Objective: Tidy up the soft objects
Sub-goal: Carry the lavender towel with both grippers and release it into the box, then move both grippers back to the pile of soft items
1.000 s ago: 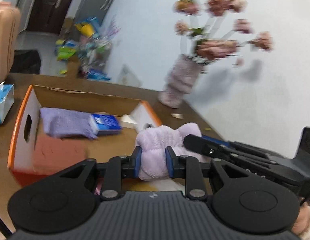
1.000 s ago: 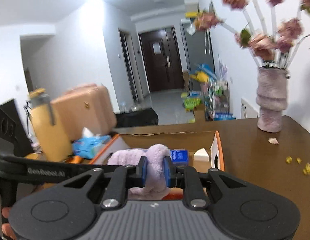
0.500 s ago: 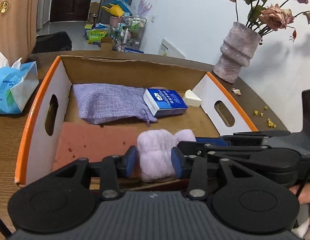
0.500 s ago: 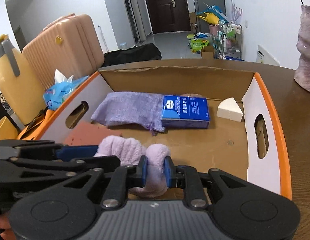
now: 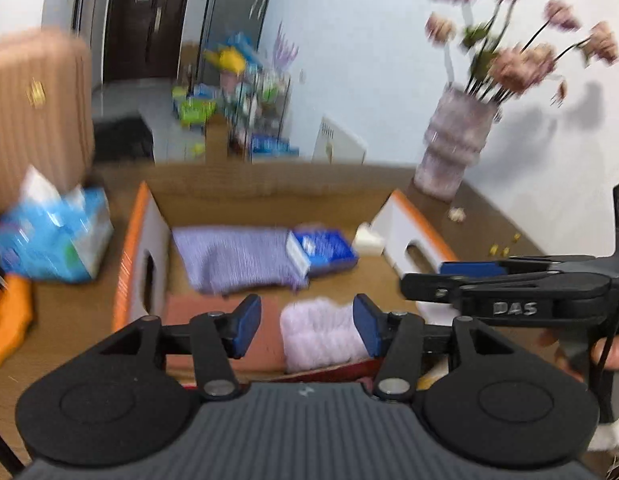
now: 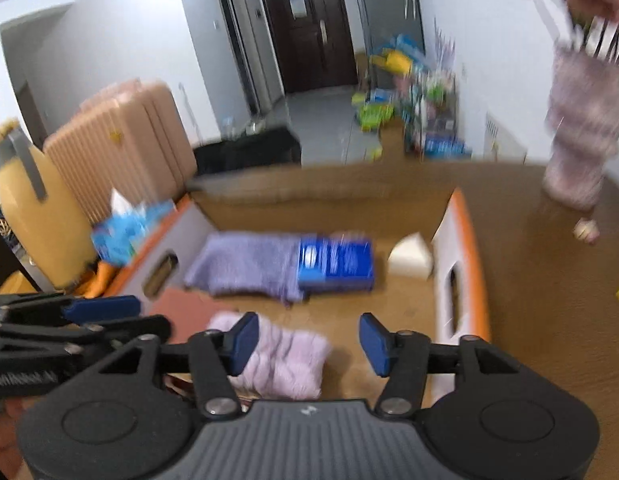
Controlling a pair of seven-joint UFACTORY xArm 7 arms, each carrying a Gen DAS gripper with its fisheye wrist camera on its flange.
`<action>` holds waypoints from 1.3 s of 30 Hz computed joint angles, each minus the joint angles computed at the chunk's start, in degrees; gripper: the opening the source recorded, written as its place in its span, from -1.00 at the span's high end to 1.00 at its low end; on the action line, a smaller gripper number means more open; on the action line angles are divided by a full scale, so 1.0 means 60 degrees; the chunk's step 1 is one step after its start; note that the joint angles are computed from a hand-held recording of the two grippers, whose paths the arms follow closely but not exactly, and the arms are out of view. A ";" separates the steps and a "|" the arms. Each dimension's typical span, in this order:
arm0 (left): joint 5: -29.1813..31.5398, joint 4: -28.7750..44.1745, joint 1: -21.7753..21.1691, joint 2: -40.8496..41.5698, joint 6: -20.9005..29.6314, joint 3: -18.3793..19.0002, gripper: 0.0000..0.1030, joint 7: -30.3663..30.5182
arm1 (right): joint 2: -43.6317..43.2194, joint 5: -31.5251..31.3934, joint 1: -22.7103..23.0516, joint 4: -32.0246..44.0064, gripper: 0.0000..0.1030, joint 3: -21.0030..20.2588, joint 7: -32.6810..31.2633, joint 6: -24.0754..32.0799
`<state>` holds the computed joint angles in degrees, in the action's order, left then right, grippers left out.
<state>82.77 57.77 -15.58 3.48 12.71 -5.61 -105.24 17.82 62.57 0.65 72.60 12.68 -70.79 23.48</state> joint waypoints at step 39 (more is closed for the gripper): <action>-0.1301 -0.4417 -0.2451 -0.4089 0.5948 -0.4969 -0.62 -0.3560 | -0.9497 0.4428 -0.0041 -0.9849 -0.62 -0.3727 -0.7092 0.2148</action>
